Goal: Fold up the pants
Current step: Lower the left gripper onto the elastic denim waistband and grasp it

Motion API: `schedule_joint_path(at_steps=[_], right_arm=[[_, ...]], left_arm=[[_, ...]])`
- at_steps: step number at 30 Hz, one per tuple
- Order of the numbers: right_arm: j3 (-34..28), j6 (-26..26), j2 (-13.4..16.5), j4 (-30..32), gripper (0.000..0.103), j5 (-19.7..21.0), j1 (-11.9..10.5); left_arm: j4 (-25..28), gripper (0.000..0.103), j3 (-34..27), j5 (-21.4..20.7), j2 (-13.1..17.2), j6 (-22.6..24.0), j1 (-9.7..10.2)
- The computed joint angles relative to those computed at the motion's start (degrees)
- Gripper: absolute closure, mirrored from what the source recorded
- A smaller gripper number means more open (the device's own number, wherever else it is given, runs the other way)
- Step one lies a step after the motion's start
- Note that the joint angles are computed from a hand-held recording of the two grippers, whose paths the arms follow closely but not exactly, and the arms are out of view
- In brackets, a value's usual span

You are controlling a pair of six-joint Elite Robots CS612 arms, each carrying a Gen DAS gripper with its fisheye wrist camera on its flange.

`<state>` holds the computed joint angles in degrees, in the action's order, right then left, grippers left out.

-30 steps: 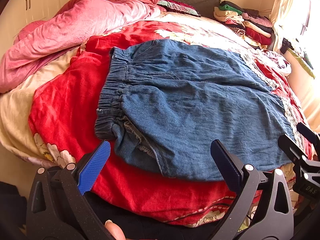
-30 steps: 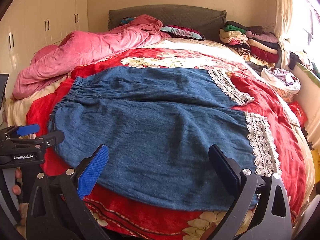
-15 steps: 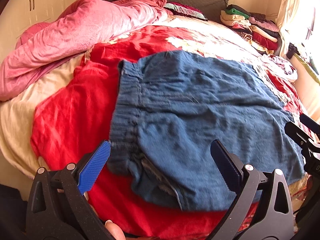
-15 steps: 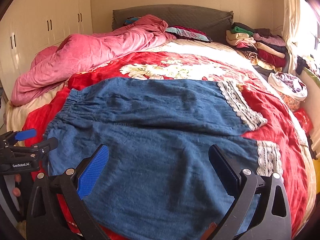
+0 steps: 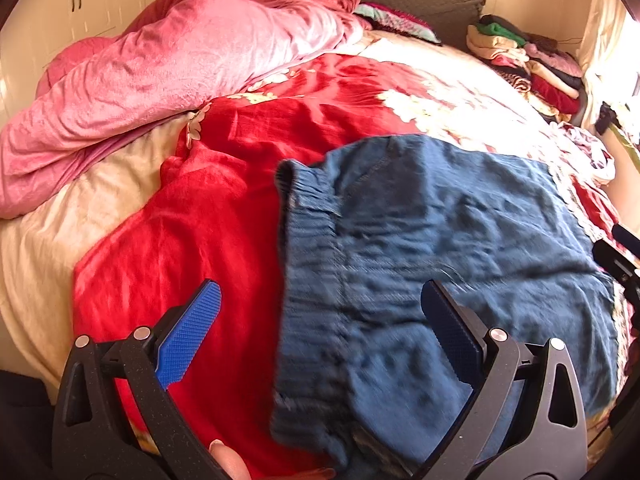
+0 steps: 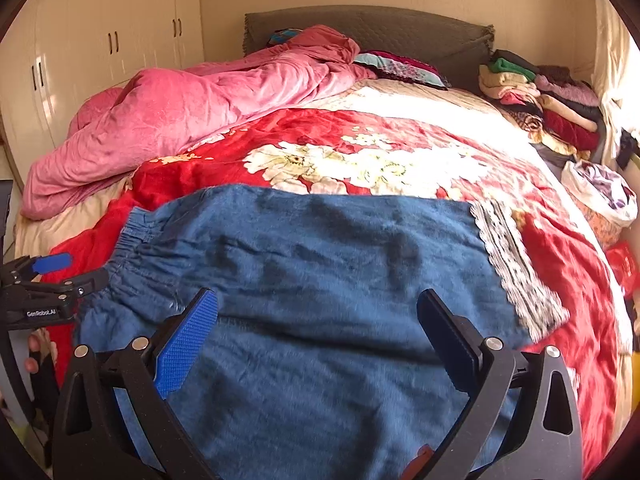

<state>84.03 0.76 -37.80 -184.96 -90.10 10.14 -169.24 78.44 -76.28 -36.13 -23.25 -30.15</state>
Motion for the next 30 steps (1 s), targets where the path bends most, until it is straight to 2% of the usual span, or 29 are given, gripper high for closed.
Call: schedule_joint_path(at_steps=[13, 16, 20, 23, 26, 27, 28, 30], right_arm=[[-16.7, -7.4, 7.5, 15.7, 0.004, 3.3, 0.1], [-21.0, -8.8, 9.4, 19.9, 0.004, 3.8, 0.3], [-25.6, -12.4, 11.6, 22.3, 0.004, 2.9, 0.7], [-29.6, -15.1, 13.5, 26.0, 0.004, 4.4, 0.6], [-32.6, -15.6, 15.0, 29.0, 0.004, 5.1, 0.4], [-33.6, -15.5, 15.4, 30.1, 0.004, 5.7, 0.4], [-34.4, -15.5, 15.7, 31.0, 0.004, 6.5, 0.3], [-35.9, -16.3, 16.5, 31.8, 0.004, 7.0, 0.3]], left_arm=[[11.7, 0.009, -10.9, -0.7, 5.1, -0.1, 3.21], [13.0, 0.009, -13.1, -2.7, 6.2, 0.4, 3.81], [13.2, 0.009, -15.7, -6.1, 7.7, 1.5, 4.51], [13.0, 0.009, -17.3, -8.7, 8.8, 1.4, 5.09], [13.0, 0.011, -19.0, -11.4, 9.8, 1.5, 5.55], [12.8, 0.021, -19.3, -11.5, 10.0, 1.7, 5.58], [12.8, 0.039, -19.8, -12.2, 10.4, 2.2, 5.66], [12.6, 0.059, -20.5, -14.4, 10.9, 2.8, 5.95]])
